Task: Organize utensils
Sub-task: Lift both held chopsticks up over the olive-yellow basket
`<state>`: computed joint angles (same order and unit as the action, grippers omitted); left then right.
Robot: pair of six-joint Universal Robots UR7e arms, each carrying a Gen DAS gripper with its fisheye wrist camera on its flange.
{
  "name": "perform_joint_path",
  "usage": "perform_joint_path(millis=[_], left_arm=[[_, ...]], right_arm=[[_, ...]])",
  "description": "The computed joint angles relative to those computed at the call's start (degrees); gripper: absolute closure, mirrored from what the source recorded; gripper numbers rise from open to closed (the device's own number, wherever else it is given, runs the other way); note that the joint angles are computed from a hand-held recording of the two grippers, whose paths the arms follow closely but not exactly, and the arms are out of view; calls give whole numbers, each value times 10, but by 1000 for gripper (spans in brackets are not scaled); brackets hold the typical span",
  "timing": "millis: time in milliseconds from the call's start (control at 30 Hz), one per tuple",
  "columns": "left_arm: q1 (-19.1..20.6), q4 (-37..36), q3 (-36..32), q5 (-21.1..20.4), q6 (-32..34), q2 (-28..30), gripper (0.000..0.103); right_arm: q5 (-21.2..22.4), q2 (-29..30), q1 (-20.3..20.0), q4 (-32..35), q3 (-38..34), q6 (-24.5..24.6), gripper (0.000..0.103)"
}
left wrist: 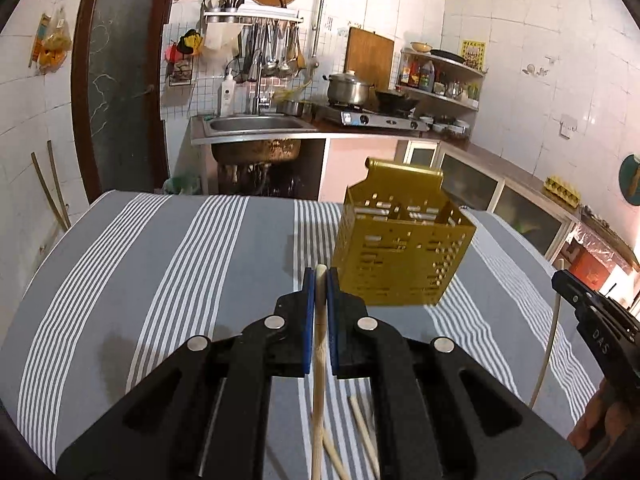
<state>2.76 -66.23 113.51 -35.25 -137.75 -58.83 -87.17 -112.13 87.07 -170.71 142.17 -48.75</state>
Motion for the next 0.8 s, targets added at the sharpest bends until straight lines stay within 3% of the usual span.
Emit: perform_joint_path(millis=[233,300,400,533,667,800], left_arm=[[-20,78,-15,21,-74,28,98],[-21,109,-28,31,-96,34,98],[-20,204,-66,58,-148,41,98],[2,383,-153,113,-248,61,98],[36,623,-261,164,-425,105,98],[73,863,-361,202,-628,154,98]], right_arm=[[67,-29,-34,3,11,-6,97],[84,-32,-28,-1,5,0,97],[73,-1,18,-23,-25,18,97],[58,73,86,-92,-78,55,97],[35,153,154,-166,-133,77,97],[16,220,191,-210,-183,101,97]])
